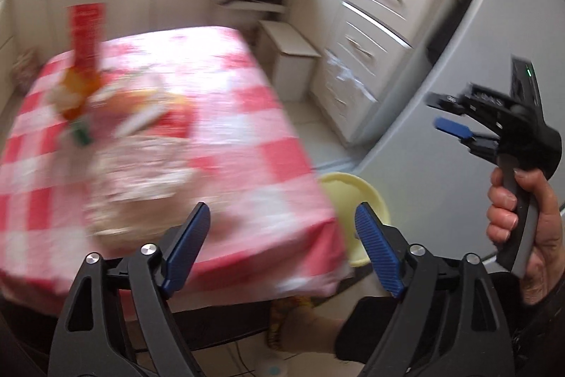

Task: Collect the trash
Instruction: 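Carry the carton and plastic to the yellow bin and open both tools, then return both tools over the table toward the remaining plastic bags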

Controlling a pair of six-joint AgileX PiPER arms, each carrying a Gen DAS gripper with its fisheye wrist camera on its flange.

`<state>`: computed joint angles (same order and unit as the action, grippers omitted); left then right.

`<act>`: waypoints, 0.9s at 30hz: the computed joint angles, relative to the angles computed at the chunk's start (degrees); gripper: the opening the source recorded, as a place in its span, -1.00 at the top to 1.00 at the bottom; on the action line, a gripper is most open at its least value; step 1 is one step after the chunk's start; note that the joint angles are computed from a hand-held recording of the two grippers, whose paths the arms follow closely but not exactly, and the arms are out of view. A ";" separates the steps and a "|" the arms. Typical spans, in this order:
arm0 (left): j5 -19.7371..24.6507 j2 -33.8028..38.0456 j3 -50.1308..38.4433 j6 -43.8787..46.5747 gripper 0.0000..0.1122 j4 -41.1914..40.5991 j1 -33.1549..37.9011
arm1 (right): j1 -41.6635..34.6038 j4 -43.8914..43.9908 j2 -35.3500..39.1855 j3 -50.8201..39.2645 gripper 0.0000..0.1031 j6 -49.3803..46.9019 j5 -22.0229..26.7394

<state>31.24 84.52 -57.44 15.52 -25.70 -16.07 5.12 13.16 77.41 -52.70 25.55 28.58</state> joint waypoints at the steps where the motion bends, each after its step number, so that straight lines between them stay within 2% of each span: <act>1: 0.04 -0.79 0.87 0.91 -0.48 -0.46 2.19 | 0.50 -0.39 0.37 -0.31 -0.04 1.34 -0.41; 8: 0.24 -2.95 5.60 6.59 -0.49 -3.25 17.69 | 2.09 2.92 3.22 -1.41 -0.14 3.81 -2.71; 12: 0.32 -3.02 6.66 11.03 -0.49 -5.78 23.32 | 4.53 4.52 6.25 -3.06 -0.18 5.33 -3.52; 21: 3.99 -0.61 5.10 17.23 -0.51 -11.43 31.52 | 14.54 -11.53 13.90 -12.86 -0.39 19.57 -1.56; 27: 4.62 -0.12 4.84 17.72 -0.52 -11.95 32.77 | 17.13 -10.96 17.84 -16.56 -0.44 18.08 -1.15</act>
<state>35.86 84.40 -52.60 33.24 -37.65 16.71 22.25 2.20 95.25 -69.26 43.63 27.43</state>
